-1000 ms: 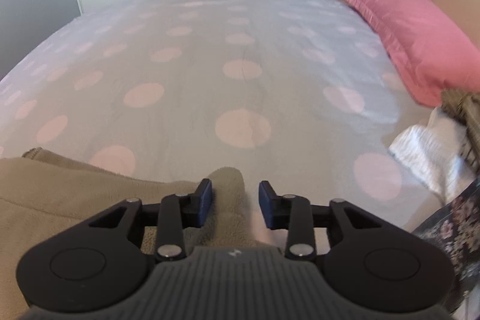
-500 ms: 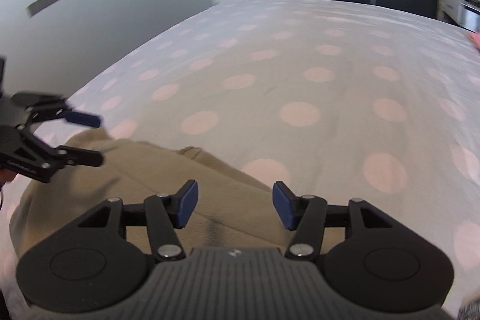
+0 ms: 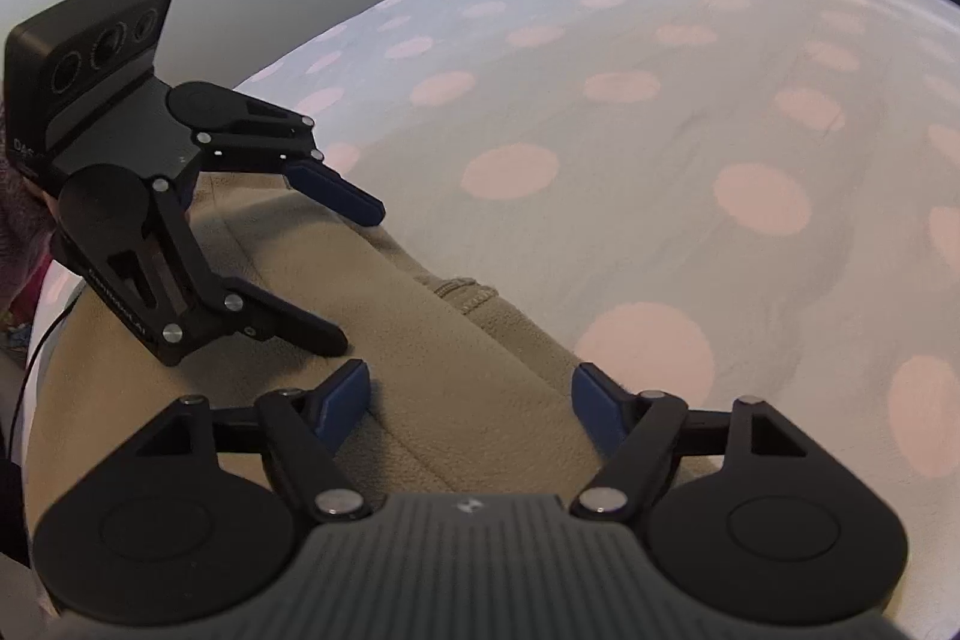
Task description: Fold clothes
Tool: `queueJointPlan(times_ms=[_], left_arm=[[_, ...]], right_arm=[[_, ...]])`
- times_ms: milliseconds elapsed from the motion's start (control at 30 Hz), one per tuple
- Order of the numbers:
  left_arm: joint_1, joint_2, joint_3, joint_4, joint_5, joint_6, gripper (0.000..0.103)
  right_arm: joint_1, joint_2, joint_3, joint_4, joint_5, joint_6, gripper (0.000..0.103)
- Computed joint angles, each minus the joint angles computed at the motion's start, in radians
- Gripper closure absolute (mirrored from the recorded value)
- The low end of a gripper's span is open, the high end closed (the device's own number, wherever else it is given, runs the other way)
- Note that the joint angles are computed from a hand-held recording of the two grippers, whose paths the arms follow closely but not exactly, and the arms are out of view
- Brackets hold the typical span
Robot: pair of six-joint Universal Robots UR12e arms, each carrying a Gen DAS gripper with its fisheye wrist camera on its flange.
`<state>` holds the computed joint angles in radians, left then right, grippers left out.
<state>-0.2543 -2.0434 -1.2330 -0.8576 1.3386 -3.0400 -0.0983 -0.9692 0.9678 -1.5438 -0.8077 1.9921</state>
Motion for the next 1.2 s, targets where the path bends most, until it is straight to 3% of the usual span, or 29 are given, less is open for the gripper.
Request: queueJointPlan(times_ms=[67,133,200,267,300,367,433,600,733,867,933,1033,1200], left_arm=[[0.014,-0.012,0.014,-0.04,-0.057,-0.039,0.024],[0.025,-0.021,0.025,-0.074,-0.102,-0.061,0.026],[0.025,-0.025,0.029,-0.078,-0.119,-0.057,0.034],[0.02,-0.026,0.031,-0.071,-0.118,-0.044,0.051],[0.013,-0.025,0.031,-0.066,-0.101,-0.033,0.055],[-0.003,-0.02,0.036,-0.062,-0.066,-0.007,0.076],[-0.025,-0.012,0.037,-0.051,-0.005,0.018,0.091],[-0.068,0.022,0.023,0.03,0.138,0.049,0.093],[-0.085,0.039,0.025,0.134,0.211,0.038,0.093],[-0.089,-0.008,0.1,0.079,0.268,0.005,0.093],[-0.084,-0.035,0.132,0.02,0.269,-0.024,0.093],[-0.073,-0.06,0.145,-0.056,0.238,-0.044,0.093],[-0.058,-0.076,0.122,-0.097,0.183,-0.052,0.091]], right_arm=[[0.0,0.02,-0.032,0.069,0.004,-0.018,0.031],[0.0,0.033,-0.056,0.128,0.006,-0.042,0.046],[0.0,0.027,-0.048,0.126,0.005,-0.056,0.071],[0.0,0.01,-0.019,0.088,0.0,-0.07,0.081],[-0.001,-0.002,0.002,0.056,-0.001,-0.075,0.085],[-0.002,-0.028,0.043,-0.005,0.001,-0.076,0.09],[-0.005,-0.063,0.098,-0.092,0.003,-0.069,0.092],[-0.02,-0.151,0.217,-0.306,0.051,-0.043,0.092],[-0.028,-0.19,0.272,-0.521,0.099,0.057,0.093],[-0.002,-0.18,0.277,-0.683,0.03,0.181,0.093],[0.015,-0.161,0.263,-0.683,-0.022,0.219,0.093],[0.03,-0.134,0.244,-0.606,-0.084,0.212,0.092],[0.054,-0.092,0.21,-0.497,-0.155,0.226,0.088]])
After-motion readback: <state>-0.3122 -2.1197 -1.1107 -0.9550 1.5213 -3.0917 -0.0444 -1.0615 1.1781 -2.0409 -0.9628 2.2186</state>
